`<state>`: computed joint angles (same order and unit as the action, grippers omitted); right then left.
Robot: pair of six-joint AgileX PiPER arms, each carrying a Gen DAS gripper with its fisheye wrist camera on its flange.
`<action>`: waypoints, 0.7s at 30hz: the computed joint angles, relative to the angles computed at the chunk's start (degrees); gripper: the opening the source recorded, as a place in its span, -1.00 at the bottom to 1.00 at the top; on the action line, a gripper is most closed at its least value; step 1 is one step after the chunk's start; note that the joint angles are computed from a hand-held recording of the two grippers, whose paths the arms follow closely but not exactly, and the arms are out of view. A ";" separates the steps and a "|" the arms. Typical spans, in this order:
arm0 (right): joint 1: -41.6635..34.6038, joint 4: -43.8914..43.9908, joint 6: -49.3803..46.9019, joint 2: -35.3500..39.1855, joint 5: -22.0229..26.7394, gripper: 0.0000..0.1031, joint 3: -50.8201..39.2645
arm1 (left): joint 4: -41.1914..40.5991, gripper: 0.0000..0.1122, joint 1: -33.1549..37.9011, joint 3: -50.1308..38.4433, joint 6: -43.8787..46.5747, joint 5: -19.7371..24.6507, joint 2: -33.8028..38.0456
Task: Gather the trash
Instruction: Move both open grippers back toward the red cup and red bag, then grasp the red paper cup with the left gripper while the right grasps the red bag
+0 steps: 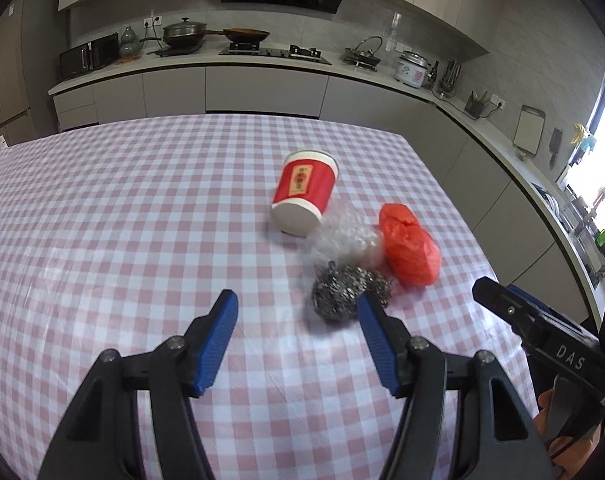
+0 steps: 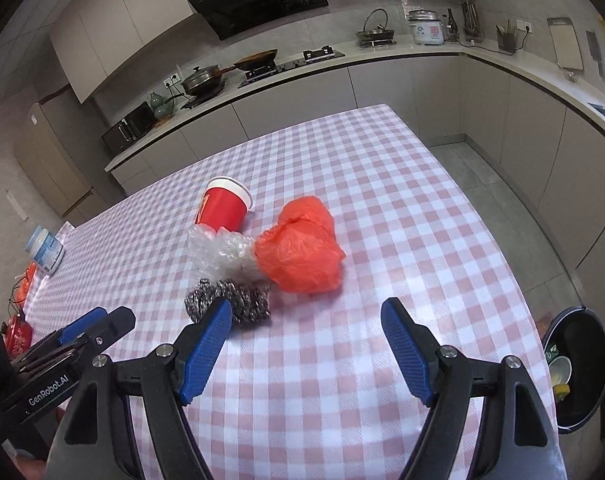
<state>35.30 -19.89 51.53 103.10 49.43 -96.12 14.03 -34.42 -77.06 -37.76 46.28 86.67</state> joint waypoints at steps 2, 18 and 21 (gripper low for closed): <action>-0.34 0.65 -1.33 2.39 1.28 0.53 -3.46 | -1.60 0.14 1.50 -0.98 1.99 -0.33 0.92; -7.36 9.80 -12.20 17.30 4.71 0.53 -20.91 | -3.27 0.14 4.84 -9.52 4.90 -0.20 9.47; -8.14 10.97 -14.28 20.90 6.51 0.53 -26.16 | -3.57 0.14 5.25 -11.82 5.54 0.49 11.25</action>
<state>27.16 -8.92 37.25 124.00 55.95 -122.28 10.47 -29.17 -88.88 -32.22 46.77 97.91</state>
